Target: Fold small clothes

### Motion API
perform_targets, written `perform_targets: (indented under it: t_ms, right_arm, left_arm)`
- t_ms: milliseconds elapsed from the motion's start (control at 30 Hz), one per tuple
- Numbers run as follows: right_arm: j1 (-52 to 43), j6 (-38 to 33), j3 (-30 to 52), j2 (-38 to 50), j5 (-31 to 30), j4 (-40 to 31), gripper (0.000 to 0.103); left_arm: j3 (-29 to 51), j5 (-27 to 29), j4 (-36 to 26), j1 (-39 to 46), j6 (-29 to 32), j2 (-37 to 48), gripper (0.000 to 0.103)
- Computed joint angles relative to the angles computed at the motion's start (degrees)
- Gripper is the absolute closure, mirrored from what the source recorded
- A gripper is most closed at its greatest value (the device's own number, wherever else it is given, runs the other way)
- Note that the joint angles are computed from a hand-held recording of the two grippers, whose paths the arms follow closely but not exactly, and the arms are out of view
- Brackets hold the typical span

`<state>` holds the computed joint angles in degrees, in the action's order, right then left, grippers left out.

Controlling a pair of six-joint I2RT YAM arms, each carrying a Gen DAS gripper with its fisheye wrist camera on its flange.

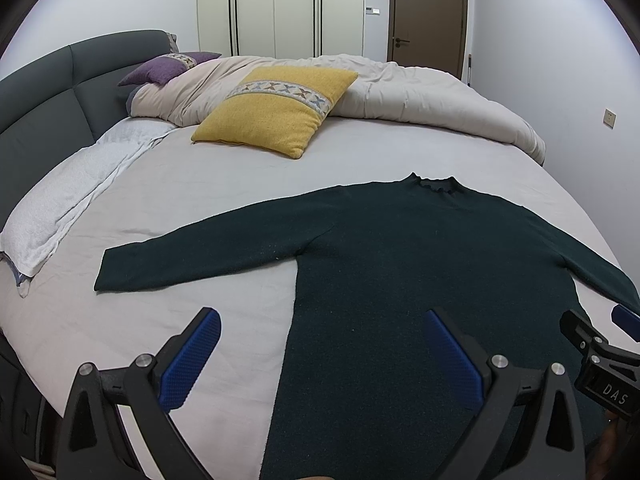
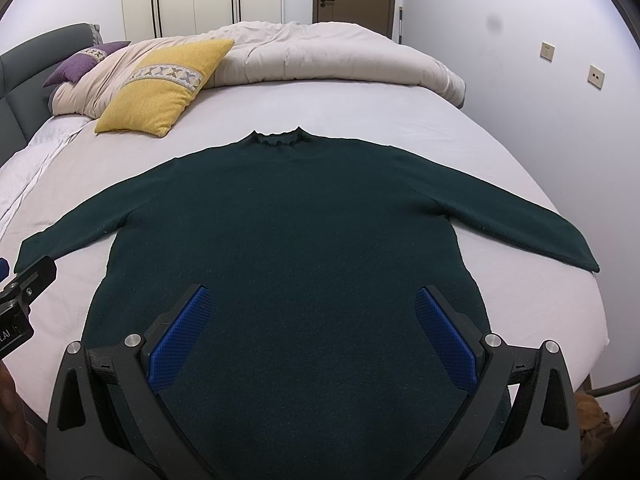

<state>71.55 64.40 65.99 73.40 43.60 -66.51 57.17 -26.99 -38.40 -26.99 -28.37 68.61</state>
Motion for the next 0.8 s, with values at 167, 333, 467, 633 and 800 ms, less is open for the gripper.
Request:
perform_targets:
  t_ms: [167, 333, 467, 633, 800]
  right_arm:
    - [-0.4, -0.5, -0.4, 0.1, -0.3, 0.8, 0.000]
    - [-1.2, -1.5, -0.9, 0.2, -1.0, 1.9, 0.000]
    - [-2.1, -2.4, -1.1, 0.2, -1.7, 2.6, 0.000]
    - [-4.1, -4.2, -2.5, -0.6, -2.8, 4.5, 0.000]
    - [-12.4, -10.3, -9.4, -10.1, -6.6, 10.2, 0.000]
  left_arm:
    - [0.0, 0.1, 0.0, 0.0, -0.1, 0.0, 0.000]
    - [-1.8, 1.1, 1.3, 1.3, 0.8, -0.5, 0.000]
    - [-2.1, 1.5, 1.7, 1.5, 0.5, 0.0, 0.000]
    - [-1.5, 4.1, 1.8, 2.4, 0.2, 1.2, 0.000]
    - [-1.1, 12.2, 2.1, 5.1, -0.6, 3.2, 0.000]
